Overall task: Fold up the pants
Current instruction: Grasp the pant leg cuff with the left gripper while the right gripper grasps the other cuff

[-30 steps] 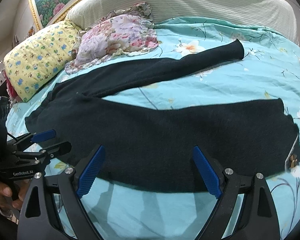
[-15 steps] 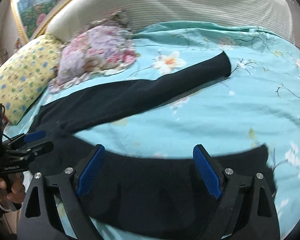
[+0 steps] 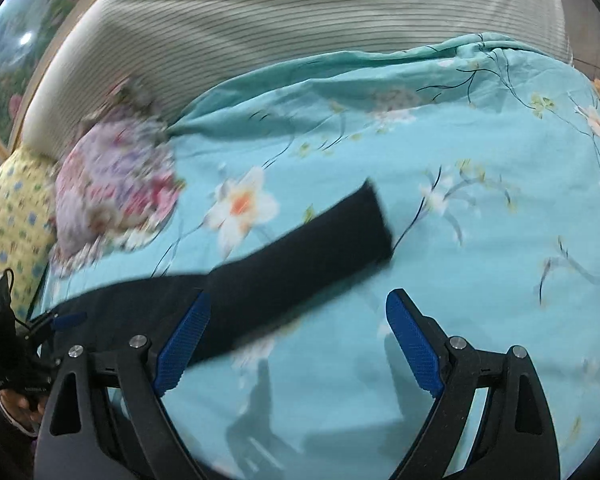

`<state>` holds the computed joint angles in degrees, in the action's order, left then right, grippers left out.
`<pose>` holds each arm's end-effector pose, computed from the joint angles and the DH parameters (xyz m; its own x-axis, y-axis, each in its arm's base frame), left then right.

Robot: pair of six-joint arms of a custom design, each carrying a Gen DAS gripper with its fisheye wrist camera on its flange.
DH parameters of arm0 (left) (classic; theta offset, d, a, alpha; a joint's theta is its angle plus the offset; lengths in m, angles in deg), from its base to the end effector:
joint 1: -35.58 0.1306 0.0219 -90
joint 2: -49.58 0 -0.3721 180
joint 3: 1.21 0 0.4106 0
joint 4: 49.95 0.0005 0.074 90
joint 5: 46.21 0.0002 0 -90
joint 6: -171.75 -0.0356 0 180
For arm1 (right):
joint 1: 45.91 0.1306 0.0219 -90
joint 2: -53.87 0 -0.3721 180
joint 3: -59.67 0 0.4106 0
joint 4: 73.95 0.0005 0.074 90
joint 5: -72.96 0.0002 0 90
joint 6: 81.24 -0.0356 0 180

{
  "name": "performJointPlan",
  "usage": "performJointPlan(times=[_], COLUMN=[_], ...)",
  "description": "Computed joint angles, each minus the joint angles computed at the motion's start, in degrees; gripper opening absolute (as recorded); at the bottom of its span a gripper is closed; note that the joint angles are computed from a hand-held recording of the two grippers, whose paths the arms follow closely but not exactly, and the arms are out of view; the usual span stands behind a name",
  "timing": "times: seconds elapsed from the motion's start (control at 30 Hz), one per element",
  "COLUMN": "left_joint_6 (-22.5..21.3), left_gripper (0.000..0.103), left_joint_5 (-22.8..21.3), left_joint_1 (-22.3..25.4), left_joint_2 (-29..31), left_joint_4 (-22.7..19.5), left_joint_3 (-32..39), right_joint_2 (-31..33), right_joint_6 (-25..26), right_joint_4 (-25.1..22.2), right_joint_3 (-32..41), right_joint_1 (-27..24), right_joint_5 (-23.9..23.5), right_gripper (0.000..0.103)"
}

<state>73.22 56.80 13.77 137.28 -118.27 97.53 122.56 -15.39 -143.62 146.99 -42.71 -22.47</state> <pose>0.4318 -0.1820 0.4895 -0.7020 0.4366 -0.5626 0.5856 0.8035 -0.1071 0.3437 0.0221 0.5232 -0.7555 0.3657 -0.5436 0.2127 0.9217 0.3244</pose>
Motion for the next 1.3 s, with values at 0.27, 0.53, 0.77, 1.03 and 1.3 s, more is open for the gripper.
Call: performJointPlan(times=[0.27,0.53,0.77,1.03,1.3], left_joint_6=[-3.55,-7.15,-12.54,-13.20,-9.84], left_gripper=[0.084,0.084,0.016,0.003,0.003], left_joint_5=[4.18,4.57,3.16,7.45,9.43], left_joint_1=[0.79,-0.20,-2.26,-1.70,-3.20], left_joint_2=[10.50,17.45,16.21,7.35,-2.90], left_joint_4=[-4.57,-9.45,-11.34,-10.27,-10.81], left_joint_3=[9.51,16.31,15.05,9.23,2.32], right_joint_2=[6.38,11.18,10.22,4.62,-4.35], right_joint_6=[3.55,6.79,8.54,7.53,5.62], right_joint_4=[1.21,-0.46,-0.31,0.62,1.55], right_joint_3=[4.02,6.76,5.87,3.06,-2.34], right_joint_1=[-6.43,-7.43,-6.96,-7.80,-7.47], right_joint_5=[-3.72,-6.51,-5.07,-7.54,-10.61], right_gripper=[0.089,0.059,0.011,0.009,0.009])
